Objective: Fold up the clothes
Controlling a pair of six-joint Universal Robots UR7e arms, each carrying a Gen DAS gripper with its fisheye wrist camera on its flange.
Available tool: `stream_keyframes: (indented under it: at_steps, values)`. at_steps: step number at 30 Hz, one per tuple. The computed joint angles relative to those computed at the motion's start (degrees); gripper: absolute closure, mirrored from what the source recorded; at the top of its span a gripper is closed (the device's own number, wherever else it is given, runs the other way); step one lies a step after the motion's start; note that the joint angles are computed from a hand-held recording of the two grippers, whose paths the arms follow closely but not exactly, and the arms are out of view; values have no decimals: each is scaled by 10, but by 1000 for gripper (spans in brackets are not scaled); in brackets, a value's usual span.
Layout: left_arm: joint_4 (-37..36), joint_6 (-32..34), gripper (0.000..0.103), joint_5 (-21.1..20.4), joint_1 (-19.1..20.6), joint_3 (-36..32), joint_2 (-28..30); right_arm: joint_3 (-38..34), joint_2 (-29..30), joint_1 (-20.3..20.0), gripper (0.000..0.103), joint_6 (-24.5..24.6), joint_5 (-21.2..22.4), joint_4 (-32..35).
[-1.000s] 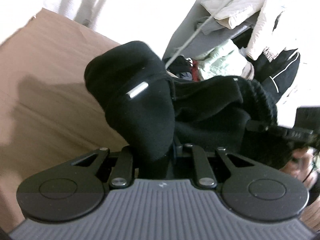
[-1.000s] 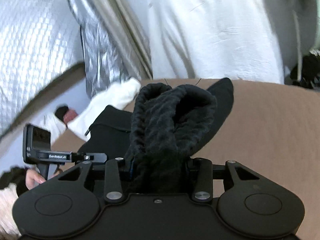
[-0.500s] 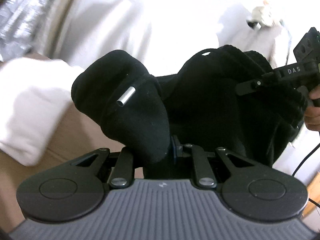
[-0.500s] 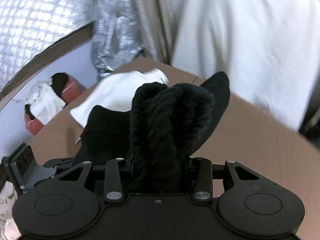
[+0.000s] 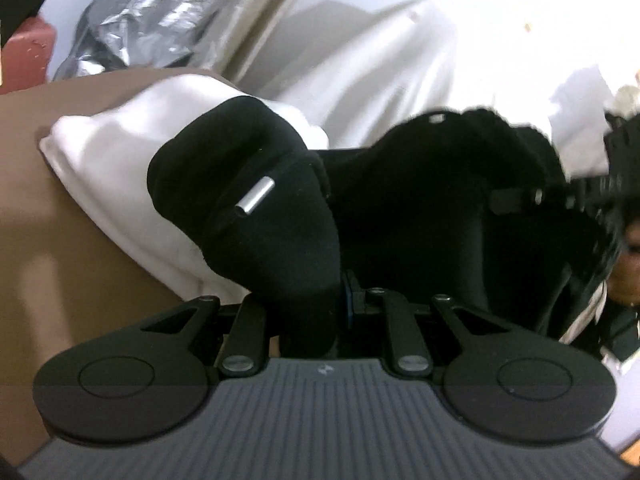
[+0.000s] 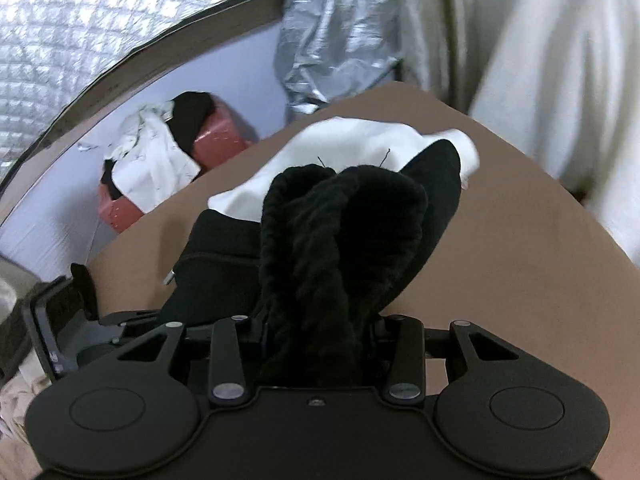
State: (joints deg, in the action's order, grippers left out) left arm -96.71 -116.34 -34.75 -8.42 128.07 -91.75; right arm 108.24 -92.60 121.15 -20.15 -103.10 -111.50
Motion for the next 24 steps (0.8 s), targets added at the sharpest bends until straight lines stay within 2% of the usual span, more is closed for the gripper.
stream_keyframes:
  at_steps: [2, 5, 8, 10, 13, 15, 16, 18, 19, 20, 22, 24]
  values:
    - [46, -34, 87, 4, 6, -4, -11, 1, 12, -16, 58, -38, 31, -16]
    - [107, -90, 87, 27, -13, 5, -40, -11, 37, -35, 58, -89, 92, -37]
    - [167, -100, 87, 50, -13, -12, -53, -32, 74, -42, 58, -151, 133, -66]
    - [193, -86, 87, 62, 7, -33, -53, -47, 105, -43, 58, -184, 145, -97]
    - [192, -60, 87, 68, 67, -58, -48, -85, 172, -39, 56, -202, 148, -142]
    - [173, -50, 87, 62, 115, -59, -49, -135, 239, -33, 47, -197, 111, -149]
    - [170, -52, 88, 59, 137, -59, -48, -163, 274, -31, 34, -194, 90, -148]
    - [184, -82, 88, 52, 156, -34, -59, -190, 331, -26, 34, -159, 7, -201]
    - [175, -94, 82, 52, 157, -9, -76, -191, 347, -28, 34, -143, -21, -238]
    - [142, -106, 81, 62, 147, 30, -110, -184, 353, -35, 34, -129, -32, -279]
    - [76, -128, 81, 85, 127, 87, -172, -159, 343, -58, 33, -67, -4, -342]
    - [24, -101, 81, 103, 125, 109, -200, -118, 309, -101, 33, 13, 70, -350]
